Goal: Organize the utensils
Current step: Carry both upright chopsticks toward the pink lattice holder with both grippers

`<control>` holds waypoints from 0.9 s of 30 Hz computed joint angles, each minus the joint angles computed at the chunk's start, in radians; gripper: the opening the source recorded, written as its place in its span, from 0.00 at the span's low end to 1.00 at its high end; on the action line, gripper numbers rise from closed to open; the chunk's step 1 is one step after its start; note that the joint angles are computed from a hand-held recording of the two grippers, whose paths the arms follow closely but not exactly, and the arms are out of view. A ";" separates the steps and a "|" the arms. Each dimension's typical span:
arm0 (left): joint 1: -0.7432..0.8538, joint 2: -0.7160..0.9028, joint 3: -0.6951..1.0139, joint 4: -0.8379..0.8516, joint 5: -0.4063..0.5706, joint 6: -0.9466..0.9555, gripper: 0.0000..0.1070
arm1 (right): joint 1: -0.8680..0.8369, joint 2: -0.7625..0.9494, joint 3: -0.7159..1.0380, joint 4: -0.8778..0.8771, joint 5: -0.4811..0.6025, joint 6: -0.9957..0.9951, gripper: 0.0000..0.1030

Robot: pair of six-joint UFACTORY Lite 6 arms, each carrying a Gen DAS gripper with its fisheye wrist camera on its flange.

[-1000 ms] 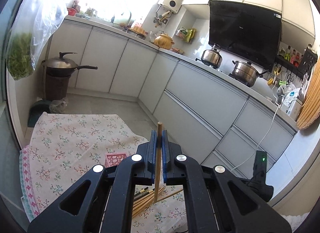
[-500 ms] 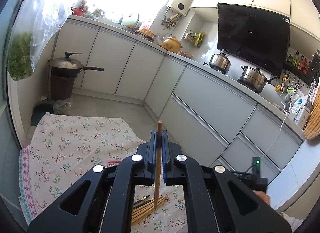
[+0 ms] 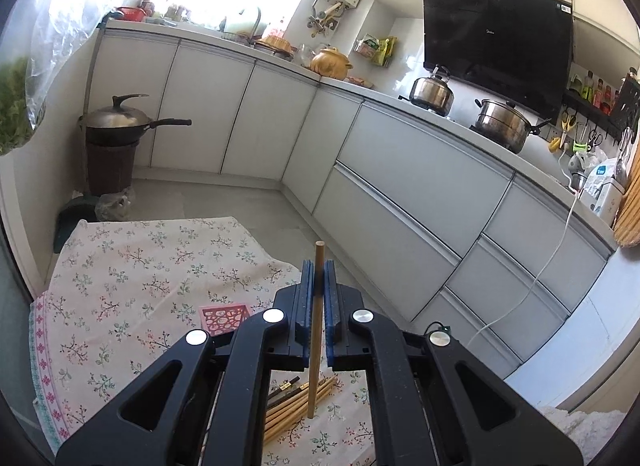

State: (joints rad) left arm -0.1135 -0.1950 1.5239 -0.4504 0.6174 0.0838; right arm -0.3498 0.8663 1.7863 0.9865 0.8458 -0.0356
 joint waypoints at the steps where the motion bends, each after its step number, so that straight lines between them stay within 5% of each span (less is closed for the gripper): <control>1: -0.001 -0.002 -0.004 0.007 -0.002 -0.004 0.04 | 0.025 0.053 0.080 -0.032 0.037 0.006 0.00; 3: 0.010 -0.008 -0.008 -0.001 0.000 0.002 0.04 | 0.066 0.071 0.114 0.018 0.097 -0.036 0.00; 12: 0.037 -0.070 -0.021 -0.039 0.003 0.029 0.04 | 0.166 -0.380 -0.002 0.148 0.190 -0.298 0.00; 17: 0.032 -0.068 -0.017 0.012 -0.012 -0.034 0.04 | 0.240 -0.541 -0.074 0.055 0.177 -0.310 0.03; 22: 0.043 -0.074 -0.026 0.032 -0.016 -0.056 0.04 | 0.437 -0.587 -0.107 -0.195 0.039 -0.225 0.05; 24: 0.049 -0.087 -0.036 0.037 -0.018 -0.052 0.04 | 0.471 -0.588 -0.182 -0.206 -0.005 -0.211 0.16; 26: 0.064 -0.099 -0.044 0.018 -0.015 -0.028 0.04 | 0.478 -0.564 -0.254 -0.215 -0.026 -0.140 0.49; 27: 0.072 -0.105 -0.047 0.001 -0.015 -0.013 0.04 | 0.472 -0.551 -0.304 -0.228 -0.038 -0.092 0.49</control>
